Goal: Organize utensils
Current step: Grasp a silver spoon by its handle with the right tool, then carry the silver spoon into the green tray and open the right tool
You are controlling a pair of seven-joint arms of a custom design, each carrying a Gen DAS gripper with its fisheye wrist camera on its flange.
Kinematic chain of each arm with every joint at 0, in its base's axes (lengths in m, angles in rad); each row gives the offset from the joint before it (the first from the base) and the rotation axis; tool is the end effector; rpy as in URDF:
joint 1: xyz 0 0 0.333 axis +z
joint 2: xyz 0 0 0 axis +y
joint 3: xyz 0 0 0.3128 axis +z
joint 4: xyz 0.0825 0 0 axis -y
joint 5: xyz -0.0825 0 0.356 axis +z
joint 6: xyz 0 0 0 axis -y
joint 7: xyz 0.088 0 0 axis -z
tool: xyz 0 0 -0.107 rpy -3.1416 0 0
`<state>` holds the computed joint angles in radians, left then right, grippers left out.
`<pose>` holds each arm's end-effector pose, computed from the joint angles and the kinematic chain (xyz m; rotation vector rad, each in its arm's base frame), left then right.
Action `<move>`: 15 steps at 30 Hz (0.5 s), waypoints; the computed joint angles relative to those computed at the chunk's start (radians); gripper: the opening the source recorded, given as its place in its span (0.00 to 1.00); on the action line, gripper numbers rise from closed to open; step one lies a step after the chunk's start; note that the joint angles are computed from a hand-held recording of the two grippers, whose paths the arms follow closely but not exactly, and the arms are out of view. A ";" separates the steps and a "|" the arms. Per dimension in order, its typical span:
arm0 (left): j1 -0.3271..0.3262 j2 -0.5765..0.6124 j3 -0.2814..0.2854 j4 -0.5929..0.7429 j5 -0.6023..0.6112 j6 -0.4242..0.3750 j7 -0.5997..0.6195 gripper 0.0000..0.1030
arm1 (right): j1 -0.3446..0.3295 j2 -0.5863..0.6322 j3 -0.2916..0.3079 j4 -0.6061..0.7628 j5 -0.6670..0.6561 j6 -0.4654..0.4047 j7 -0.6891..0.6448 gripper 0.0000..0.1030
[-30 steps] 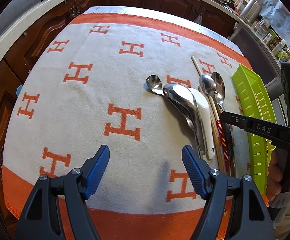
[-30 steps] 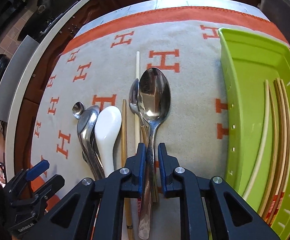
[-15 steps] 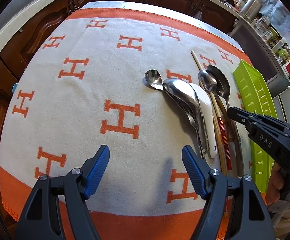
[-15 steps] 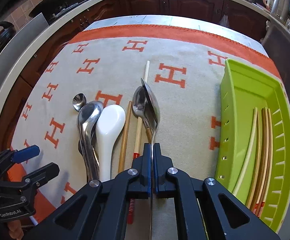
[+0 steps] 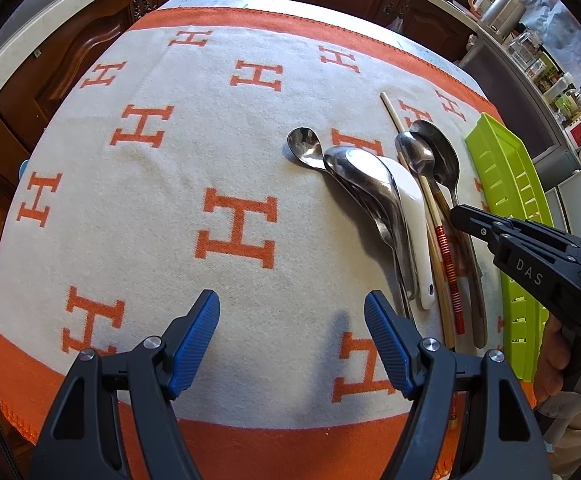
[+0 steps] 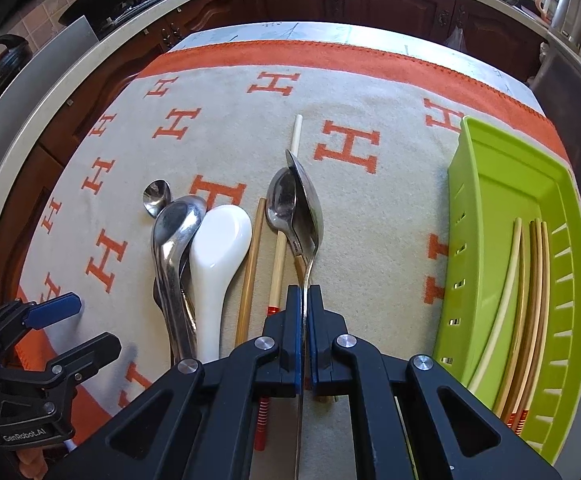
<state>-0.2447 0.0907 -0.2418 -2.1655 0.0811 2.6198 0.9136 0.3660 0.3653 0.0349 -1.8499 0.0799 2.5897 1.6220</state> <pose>0.4937 -0.2608 0.4083 -2.2277 1.9895 -0.5310 0.5943 0.2480 0.3805 -2.2269 1.6682 -0.2008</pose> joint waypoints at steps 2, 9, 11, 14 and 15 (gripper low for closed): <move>0.000 0.005 0.000 0.005 0.000 0.001 0.001 0.71 | 0.005 0.001 -0.004 -0.001 -0.011 0.005 0.004 0.02; 0.004 0.012 -0.001 0.019 -0.018 0.013 0.017 0.71 | -0.012 -0.033 0.008 -0.047 0.035 0.054 0.024 0.02; 0.009 0.017 -0.005 0.027 -0.043 0.021 0.041 0.71 | -0.025 -0.055 0.017 -0.069 0.069 0.070 0.012 0.02; 0.019 0.030 -0.013 0.044 -0.105 0.037 0.094 0.71 | -0.043 -0.099 0.027 -0.115 0.119 0.100 -0.003 0.02; 0.024 0.035 -0.018 0.049 -0.134 0.044 0.119 0.71 | -0.053 -0.119 0.031 -0.135 0.144 0.111 -0.012 0.02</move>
